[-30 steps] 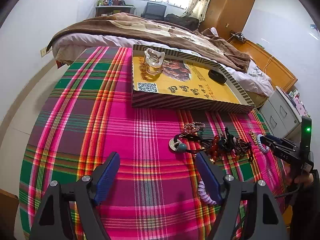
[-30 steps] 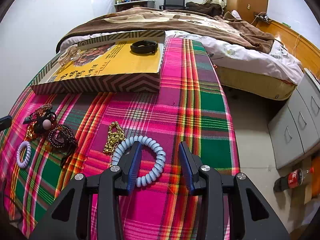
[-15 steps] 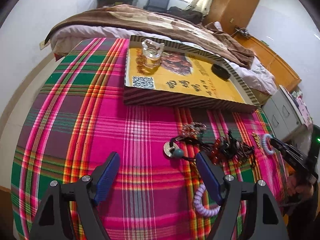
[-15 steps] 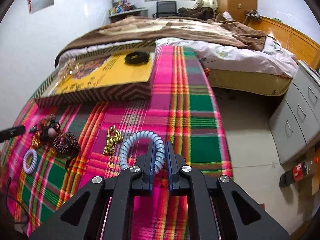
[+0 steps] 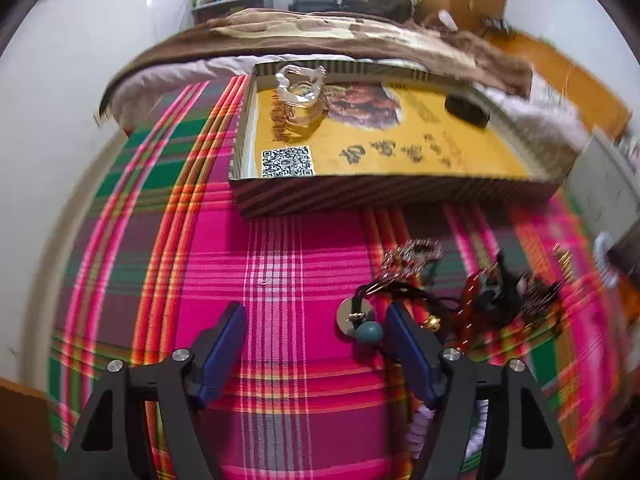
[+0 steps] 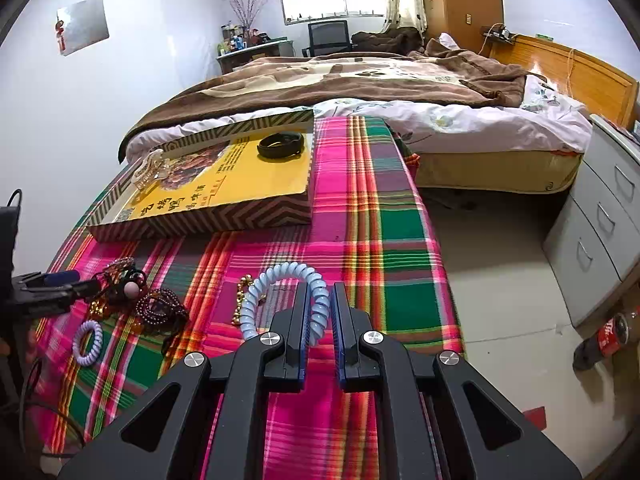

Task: Organize jewelry
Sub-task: 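Grasp the black cord necklace with teal bead using the left tool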

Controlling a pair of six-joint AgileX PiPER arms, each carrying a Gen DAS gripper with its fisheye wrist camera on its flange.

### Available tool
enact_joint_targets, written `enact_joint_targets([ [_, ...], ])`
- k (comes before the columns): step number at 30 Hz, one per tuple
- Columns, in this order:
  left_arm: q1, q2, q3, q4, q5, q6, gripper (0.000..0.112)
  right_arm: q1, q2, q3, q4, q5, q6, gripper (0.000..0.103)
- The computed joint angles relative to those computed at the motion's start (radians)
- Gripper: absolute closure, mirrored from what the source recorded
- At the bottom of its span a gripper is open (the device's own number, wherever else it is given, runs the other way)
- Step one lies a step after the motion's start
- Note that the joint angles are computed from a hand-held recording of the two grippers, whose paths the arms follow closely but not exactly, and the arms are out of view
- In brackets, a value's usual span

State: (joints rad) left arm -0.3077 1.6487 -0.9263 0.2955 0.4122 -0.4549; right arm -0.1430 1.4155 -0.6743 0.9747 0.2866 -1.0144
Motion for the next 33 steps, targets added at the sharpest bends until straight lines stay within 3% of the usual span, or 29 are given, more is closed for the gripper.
enact_joint_targets([
  [2,-0.022,0.004,0.007,0.069,-0.019,-0.07,0.049,0.003,0.003,0.002,0.02,-0.001,-0.018,0.093],
  [5,-0.015,0.006,-0.008,0.004,-0.011,0.002,0.059,0.003,0.005,0.006,0.047,0.003,-0.041,0.093],
  [11,-0.036,-0.003,-0.008,-0.014,-0.009,0.028,0.091,0.01,0.009,0.007,0.06,0.0,-0.048,0.093],
  [20,-0.014,-0.056,0.032,-0.148,-0.041,0.136,0.091,0.014,-0.011,0.013,0.065,0.002,-0.045,0.093],
  [33,0.049,-0.222,0.093,-0.374,-0.022,0.373,0.091,0.044,-0.076,0.019,0.012,0.014,0.025,0.093],
])
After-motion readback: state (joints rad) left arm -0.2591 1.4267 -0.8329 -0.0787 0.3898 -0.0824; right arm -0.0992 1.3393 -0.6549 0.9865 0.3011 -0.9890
